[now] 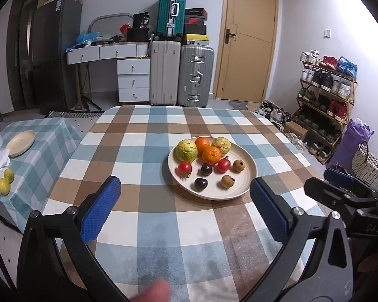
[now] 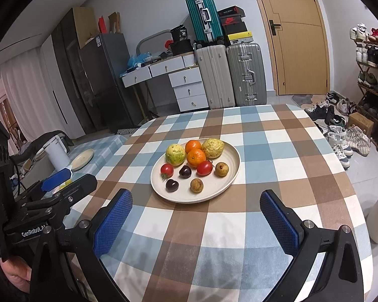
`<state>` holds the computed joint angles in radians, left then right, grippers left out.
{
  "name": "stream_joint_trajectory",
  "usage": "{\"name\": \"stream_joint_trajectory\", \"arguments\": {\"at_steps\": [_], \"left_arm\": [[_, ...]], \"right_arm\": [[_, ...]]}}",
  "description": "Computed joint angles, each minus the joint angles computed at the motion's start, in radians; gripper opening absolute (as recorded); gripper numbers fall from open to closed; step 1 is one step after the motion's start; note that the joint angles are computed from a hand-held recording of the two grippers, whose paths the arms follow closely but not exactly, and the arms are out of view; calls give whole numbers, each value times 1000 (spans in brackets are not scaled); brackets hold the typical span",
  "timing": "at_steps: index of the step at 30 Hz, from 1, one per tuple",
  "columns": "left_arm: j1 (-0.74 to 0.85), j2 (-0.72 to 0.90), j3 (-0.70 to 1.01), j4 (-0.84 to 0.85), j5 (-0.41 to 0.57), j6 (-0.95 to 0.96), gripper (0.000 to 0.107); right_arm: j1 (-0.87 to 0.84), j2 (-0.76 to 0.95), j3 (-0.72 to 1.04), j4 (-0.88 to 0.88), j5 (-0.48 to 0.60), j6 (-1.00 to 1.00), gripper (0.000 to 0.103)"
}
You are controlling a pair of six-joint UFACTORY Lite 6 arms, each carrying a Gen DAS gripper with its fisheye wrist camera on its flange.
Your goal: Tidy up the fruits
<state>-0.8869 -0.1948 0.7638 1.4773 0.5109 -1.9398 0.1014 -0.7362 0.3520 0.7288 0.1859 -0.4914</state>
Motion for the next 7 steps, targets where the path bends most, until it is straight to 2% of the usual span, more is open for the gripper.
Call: {"name": "stream_joint_trajectory", "arguments": {"at_steps": [3, 7], "left_arm": [[13, -10, -12, 11, -35, -14, 102], [-3, -1, -10, 18, -1, -28, 102]], "right_arm": [[-1, 2, 2, -3, 1, 4, 103], [-4, -10, -7, 4, 1, -4, 103]]}}
